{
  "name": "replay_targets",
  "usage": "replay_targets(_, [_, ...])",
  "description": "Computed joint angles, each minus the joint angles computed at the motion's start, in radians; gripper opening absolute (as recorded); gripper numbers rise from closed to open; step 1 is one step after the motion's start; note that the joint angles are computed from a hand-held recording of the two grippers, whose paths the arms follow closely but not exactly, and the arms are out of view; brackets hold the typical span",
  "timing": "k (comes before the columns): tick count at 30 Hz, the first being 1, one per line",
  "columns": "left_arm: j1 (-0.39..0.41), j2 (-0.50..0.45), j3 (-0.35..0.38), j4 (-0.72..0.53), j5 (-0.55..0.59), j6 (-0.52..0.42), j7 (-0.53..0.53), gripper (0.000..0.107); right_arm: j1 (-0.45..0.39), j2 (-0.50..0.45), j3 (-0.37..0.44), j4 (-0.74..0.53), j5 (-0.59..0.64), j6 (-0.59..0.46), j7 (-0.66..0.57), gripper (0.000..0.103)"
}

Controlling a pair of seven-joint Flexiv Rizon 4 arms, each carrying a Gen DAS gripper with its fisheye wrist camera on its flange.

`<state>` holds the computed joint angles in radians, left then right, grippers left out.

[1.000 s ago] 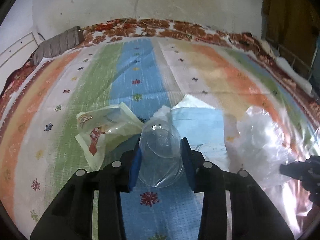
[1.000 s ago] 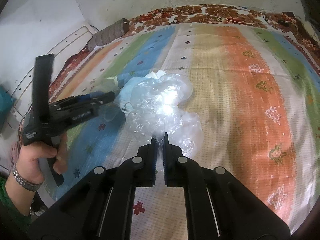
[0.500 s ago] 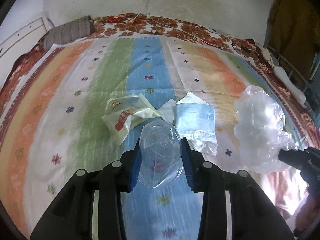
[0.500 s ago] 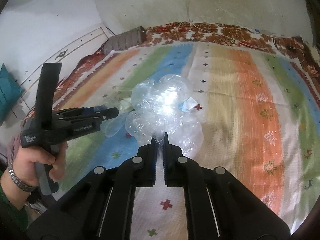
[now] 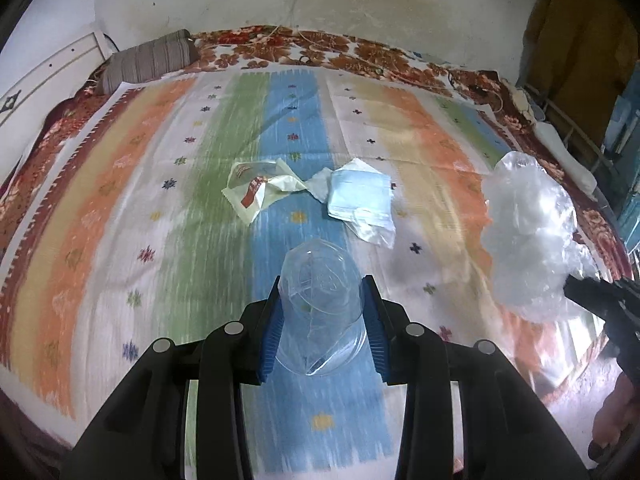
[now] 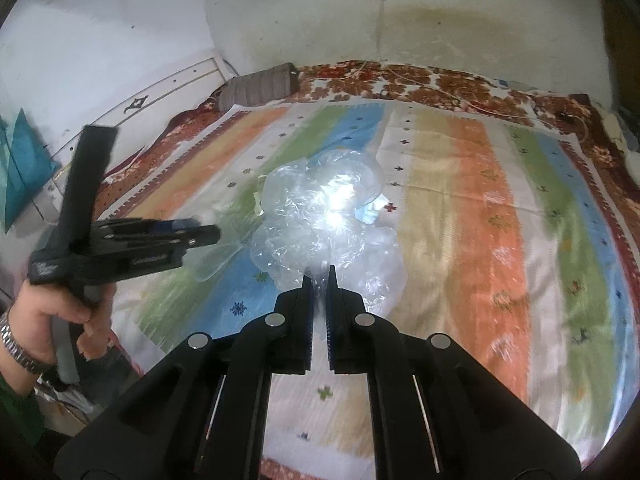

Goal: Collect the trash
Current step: 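Close the right tool on the clear plastic bag while the left tool grasps the clear cup, then carry the clear bag and clear cup over the bin with both tools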

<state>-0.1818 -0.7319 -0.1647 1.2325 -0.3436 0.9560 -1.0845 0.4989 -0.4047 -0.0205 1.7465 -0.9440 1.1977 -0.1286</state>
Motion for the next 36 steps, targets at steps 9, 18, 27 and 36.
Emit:
replay_targets(9, [0.068,0.194,-0.09,0.254,-0.181,0.069,0.071,0.036,0.011,0.112,0.044,0.081,-0.135,-0.065,0.135,0.004])
replay_targets(18, [0.082,0.359,-0.099,0.453,-0.384,0.108,0.237,0.036,0.005,0.176,0.107,0.102,-0.252,-0.099,0.217,0.004])
replay_targets(27, [0.035,0.488,-0.06,0.587,-0.652,0.076,0.4,0.037,-0.001,0.248,0.167,0.167,-0.299,-0.133,0.315,0.004])
replay_targets(36, [-0.058,0.585,-0.006,0.707,-0.762,0.097,0.526,0.037,0.004,0.307,0.217,0.223,-0.344,-0.169,0.39,0.004])
